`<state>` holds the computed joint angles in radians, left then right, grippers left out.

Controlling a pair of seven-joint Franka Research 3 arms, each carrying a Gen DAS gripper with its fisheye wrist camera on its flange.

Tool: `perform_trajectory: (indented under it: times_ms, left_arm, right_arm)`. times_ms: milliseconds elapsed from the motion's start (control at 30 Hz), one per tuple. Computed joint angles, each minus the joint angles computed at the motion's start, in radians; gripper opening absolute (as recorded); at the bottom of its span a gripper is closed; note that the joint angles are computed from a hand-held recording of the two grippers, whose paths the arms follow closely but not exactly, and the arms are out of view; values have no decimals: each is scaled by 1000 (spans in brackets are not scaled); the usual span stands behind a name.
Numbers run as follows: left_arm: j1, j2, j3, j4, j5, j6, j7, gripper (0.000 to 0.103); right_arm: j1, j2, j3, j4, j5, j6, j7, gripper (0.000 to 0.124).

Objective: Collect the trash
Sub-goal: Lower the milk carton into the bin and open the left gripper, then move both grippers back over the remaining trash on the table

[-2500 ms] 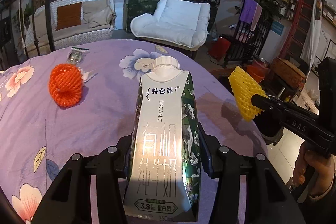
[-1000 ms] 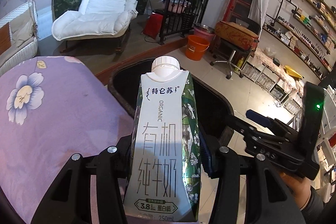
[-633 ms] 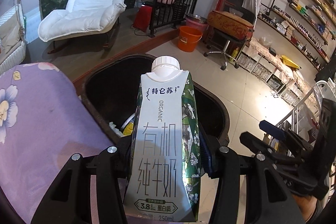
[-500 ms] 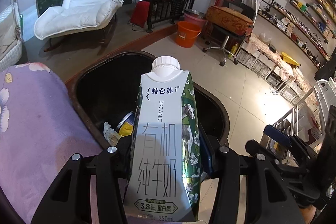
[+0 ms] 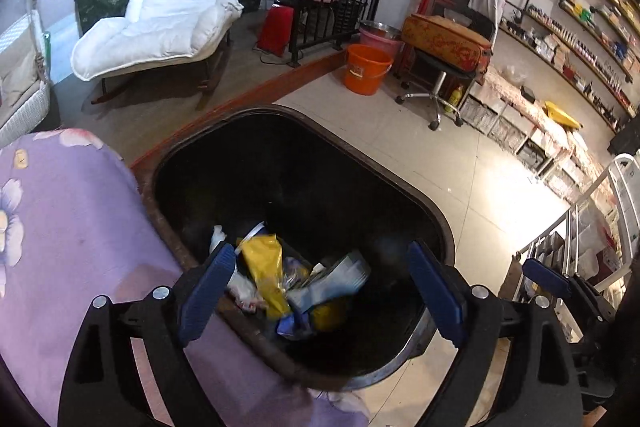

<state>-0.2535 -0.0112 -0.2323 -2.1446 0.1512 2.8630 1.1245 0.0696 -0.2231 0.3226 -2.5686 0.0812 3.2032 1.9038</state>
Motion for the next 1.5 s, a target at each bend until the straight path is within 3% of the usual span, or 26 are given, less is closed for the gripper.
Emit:
perform_trajectory:
  times_ms: [233,367,433,567,767,900,1067,1233,1500]
  left_arm:
    - [34,-149,6,-153,95,32,-151,88]
    - [94,-269,-16,-265,195,40,-295,88]
    - [135,-321,-42,-298,256,14,-365,88]
    - [171,-436,-50,-378,314,-26,-446,88]
    - [208,-614,-30,-489,349,-116,-505,88]
    - [242,-724,-16,-551,353,-180,-537,88]
    - [277,-846,23,-634,355,-246,-555,88]
    - [351,-924,73,-693,351,-262,-553,88]
    - [462,-847,158,-682,342,-193,-465,60]
  right_arm:
    - [192,24,-130,37,70,1,-105,87]
    - [266,38,-158,69,107,-11,-175,87]
    - [287,50,-154,93,116,-21,-200,88]
    - [401,77,-206,135,200,-31,-308,89]
    - [598,119,-289,222,477,-58,-600,90]
    - [634,147,-271,286,629,-94,-761,90]
    - [621,182,-203,367,724,-148,-887,90]
    - [590,225,-121,439,732,-195,-927,90]
    - [581,308,-47,564,674,-250,-933,90]
